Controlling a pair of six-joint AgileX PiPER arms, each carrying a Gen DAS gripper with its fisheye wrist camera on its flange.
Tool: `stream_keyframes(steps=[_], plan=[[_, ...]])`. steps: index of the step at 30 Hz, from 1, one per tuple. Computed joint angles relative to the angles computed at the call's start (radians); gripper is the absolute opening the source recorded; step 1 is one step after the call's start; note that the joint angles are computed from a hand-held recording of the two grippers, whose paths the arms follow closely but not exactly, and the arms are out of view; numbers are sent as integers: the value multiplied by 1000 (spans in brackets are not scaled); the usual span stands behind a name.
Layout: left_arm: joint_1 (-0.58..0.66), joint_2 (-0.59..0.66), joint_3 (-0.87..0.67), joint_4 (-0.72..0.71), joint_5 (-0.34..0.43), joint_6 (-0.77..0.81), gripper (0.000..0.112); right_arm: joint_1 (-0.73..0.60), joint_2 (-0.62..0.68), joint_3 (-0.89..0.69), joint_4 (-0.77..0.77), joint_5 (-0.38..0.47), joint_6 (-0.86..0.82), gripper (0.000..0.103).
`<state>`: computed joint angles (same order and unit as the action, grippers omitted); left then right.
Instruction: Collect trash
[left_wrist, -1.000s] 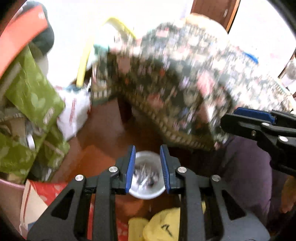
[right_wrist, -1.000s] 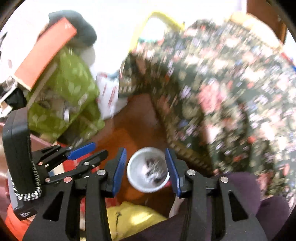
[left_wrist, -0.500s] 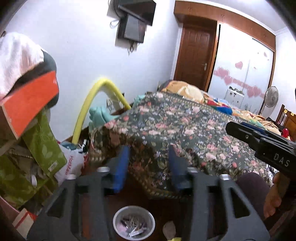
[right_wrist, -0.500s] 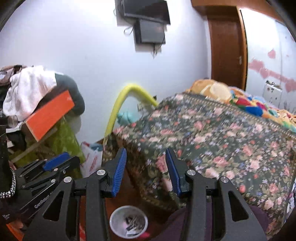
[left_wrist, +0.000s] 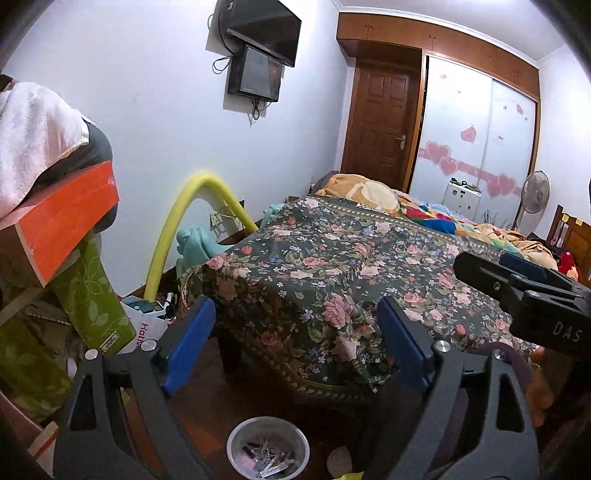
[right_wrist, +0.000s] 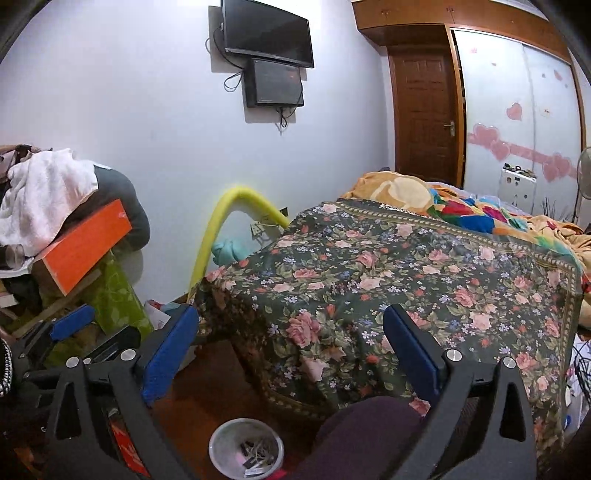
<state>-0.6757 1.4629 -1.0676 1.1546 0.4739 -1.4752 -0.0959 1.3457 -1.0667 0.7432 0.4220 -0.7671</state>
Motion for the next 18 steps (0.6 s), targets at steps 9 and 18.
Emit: stream_keyframes(steps=[9, 18], plan=[[-5, -2, 1, -7, -4, 7, 89, -12, -4, 10, 17, 1, -27, 99], [-11, 3, -14, -44, 7, 39, 89, -26, 9, -1, 1, 29, -9, 99]])
